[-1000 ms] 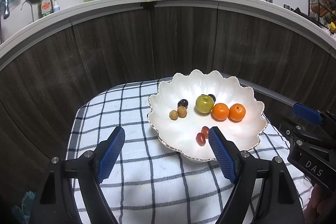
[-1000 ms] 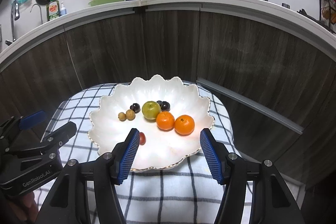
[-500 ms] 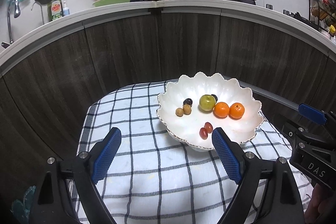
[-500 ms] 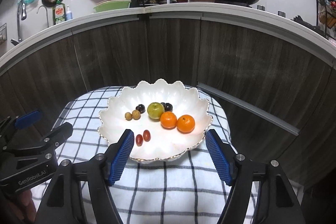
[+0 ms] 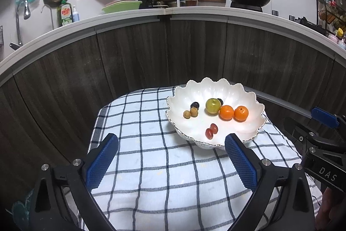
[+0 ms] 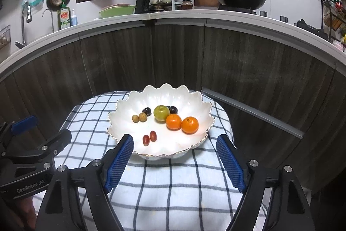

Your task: Organize fruits

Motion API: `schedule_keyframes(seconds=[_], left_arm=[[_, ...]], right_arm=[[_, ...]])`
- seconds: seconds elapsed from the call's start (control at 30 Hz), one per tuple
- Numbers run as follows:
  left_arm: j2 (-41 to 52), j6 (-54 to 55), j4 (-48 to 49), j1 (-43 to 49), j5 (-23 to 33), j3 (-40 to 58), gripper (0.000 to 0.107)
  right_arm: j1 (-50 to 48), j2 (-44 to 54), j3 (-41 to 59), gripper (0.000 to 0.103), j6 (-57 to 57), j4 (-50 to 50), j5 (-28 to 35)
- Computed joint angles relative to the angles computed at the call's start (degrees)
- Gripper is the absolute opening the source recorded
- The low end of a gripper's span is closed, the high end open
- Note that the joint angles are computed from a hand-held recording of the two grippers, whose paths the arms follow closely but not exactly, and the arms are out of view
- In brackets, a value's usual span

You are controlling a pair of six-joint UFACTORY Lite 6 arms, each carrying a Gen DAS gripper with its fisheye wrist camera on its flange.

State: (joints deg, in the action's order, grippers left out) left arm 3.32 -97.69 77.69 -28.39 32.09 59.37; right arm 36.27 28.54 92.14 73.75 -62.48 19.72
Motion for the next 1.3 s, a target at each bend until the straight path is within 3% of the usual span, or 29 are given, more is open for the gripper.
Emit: schedule_keyframes(seconds=[0.9, 1.3], left_arm=[[-15.23, -8.38, -4.29, -15.01, 14.79, -16.39, 0.102], [-22.37, -14.97, -8.39, -26.88, 25.18, -24.16, 0.102]], right_arm=[[4.66, -19.31, -26.49, 0.080, 25.04, -21.48, 2.21], [7.37, -28.45, -37.49, 0.080, 33.41, -26.43, 3.33]])
